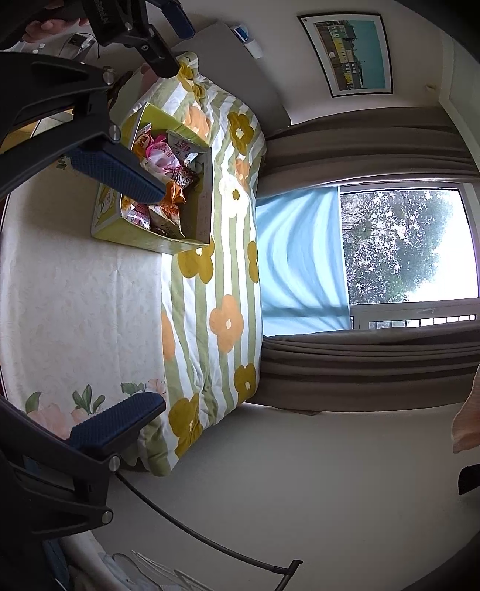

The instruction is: Organize snacks

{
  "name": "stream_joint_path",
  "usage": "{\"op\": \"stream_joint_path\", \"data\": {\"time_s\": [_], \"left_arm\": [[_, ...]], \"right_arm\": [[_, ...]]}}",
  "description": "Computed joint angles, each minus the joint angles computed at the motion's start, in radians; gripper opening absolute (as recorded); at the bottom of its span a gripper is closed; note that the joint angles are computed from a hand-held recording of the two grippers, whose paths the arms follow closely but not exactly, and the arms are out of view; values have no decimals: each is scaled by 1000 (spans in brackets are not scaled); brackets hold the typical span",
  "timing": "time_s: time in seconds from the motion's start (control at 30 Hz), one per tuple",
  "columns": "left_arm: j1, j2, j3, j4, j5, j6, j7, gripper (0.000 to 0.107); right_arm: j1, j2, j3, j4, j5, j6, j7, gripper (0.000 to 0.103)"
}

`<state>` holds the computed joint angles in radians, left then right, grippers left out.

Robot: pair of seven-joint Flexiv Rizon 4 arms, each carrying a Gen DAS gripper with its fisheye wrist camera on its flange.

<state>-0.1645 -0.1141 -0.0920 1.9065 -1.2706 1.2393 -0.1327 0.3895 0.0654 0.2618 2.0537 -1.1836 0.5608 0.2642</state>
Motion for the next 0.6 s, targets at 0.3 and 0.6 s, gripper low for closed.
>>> {"op": "stream_joint_path", "data": {"time_s": [0.3, 0.6], "left_arm": [[3, -5, -2, -6, -2, 1, 4, 103], [18, -23, -2, -27, 36, -23, -22, 103]], "right_arm": [[-2, -1, -1, -2, -2, 3, 1, 102], [-5, -13, -8, -7, 2, 8, 0, 102]]}}
